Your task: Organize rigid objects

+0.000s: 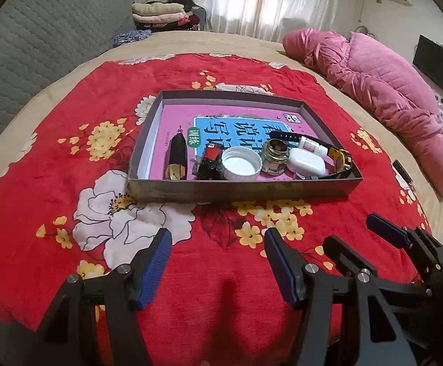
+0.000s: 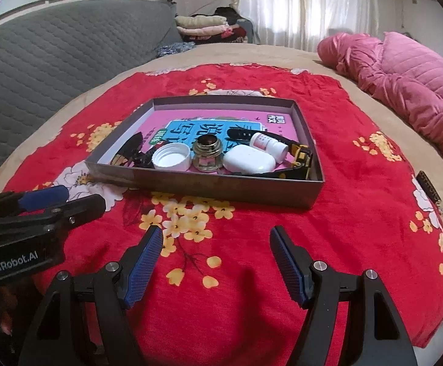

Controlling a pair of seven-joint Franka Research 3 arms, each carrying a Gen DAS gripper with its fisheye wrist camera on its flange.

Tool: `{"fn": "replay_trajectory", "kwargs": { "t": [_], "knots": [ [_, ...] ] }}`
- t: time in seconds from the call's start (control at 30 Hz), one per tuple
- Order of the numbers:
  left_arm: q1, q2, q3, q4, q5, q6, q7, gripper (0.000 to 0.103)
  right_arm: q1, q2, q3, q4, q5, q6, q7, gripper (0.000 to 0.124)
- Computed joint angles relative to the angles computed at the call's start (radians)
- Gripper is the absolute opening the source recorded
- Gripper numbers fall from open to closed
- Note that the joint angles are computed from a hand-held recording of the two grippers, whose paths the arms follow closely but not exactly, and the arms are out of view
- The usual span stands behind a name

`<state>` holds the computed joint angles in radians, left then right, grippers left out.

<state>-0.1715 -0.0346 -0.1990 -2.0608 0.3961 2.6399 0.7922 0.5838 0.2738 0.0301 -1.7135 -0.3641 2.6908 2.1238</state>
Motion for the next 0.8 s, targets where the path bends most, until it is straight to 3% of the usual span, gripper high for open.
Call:
{"fn": "replay_trajectory", "kwargs": {
  "t": [0.8],
  "knots": [
    [0.001, 0.016, 0.003, 0.007, 0.029, -0.037, -0.029, 0.062, 0.0, 0.013, 0.002, 0.007, 0.041, -0.013, -0.037, 0.074]
  ]
}}
